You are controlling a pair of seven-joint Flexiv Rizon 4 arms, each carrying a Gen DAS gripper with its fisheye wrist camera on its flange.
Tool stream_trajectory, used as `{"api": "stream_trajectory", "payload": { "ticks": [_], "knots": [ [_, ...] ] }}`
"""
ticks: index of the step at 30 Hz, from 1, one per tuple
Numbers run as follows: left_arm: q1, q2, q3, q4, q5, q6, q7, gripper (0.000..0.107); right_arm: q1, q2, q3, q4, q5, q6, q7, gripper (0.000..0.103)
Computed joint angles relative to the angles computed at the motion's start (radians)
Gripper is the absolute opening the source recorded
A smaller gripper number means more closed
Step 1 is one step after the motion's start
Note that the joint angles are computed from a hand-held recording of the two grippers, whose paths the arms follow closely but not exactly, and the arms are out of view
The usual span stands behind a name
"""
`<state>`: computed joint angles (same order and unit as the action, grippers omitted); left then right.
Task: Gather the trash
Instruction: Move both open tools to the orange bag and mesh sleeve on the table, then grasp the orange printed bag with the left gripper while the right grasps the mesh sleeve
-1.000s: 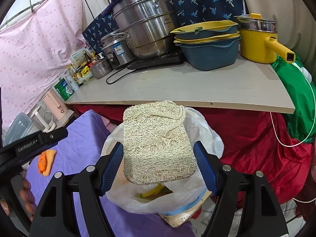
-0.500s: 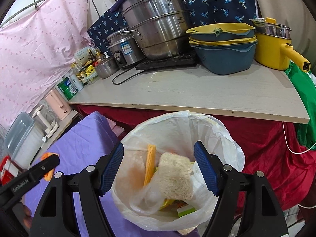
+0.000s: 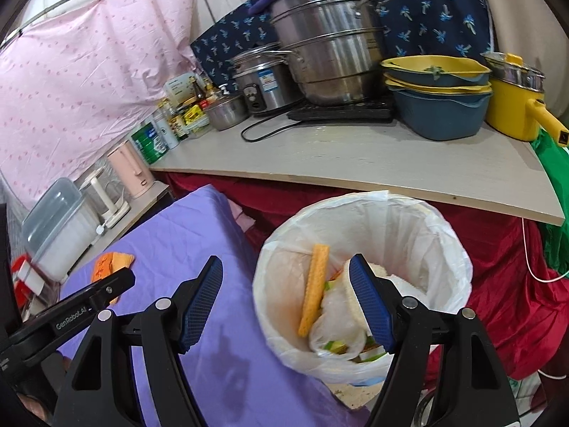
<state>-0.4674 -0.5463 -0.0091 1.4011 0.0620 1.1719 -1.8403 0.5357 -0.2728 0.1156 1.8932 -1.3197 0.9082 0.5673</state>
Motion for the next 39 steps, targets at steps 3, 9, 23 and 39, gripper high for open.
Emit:
{"api": "stream_trajectory", "payload": {
  "ticks": [3,9,23,39],
  "knots": [
    [0.011,0.024,0.012,0.038,0.005,0.018,-0.009,0.057,0.018,-0.023,0.003,-0.031,0.009,-0.003,-0.021,0.071],
    [0.045,0.082,0.037,0.121,0.017,0.033,-0.031,0.057,0.074,-0.094,-0.008,-0.123,0.047,0.002,-0.073,0.071],
    [0.173,0.175,0.082,0.263,0.061,0.048,-0.084,0.057,0.236,-0.341,-0.091,-0.456,0.251,0.059,-0.343,0.071],
    [0.299,0.105,0.063,0.227,-0.027,0.057,0.006,0.069,0.312,-0.701,-0.142,-1.004,0.629,-0.022,-0.752,0.071]
  ]
}}
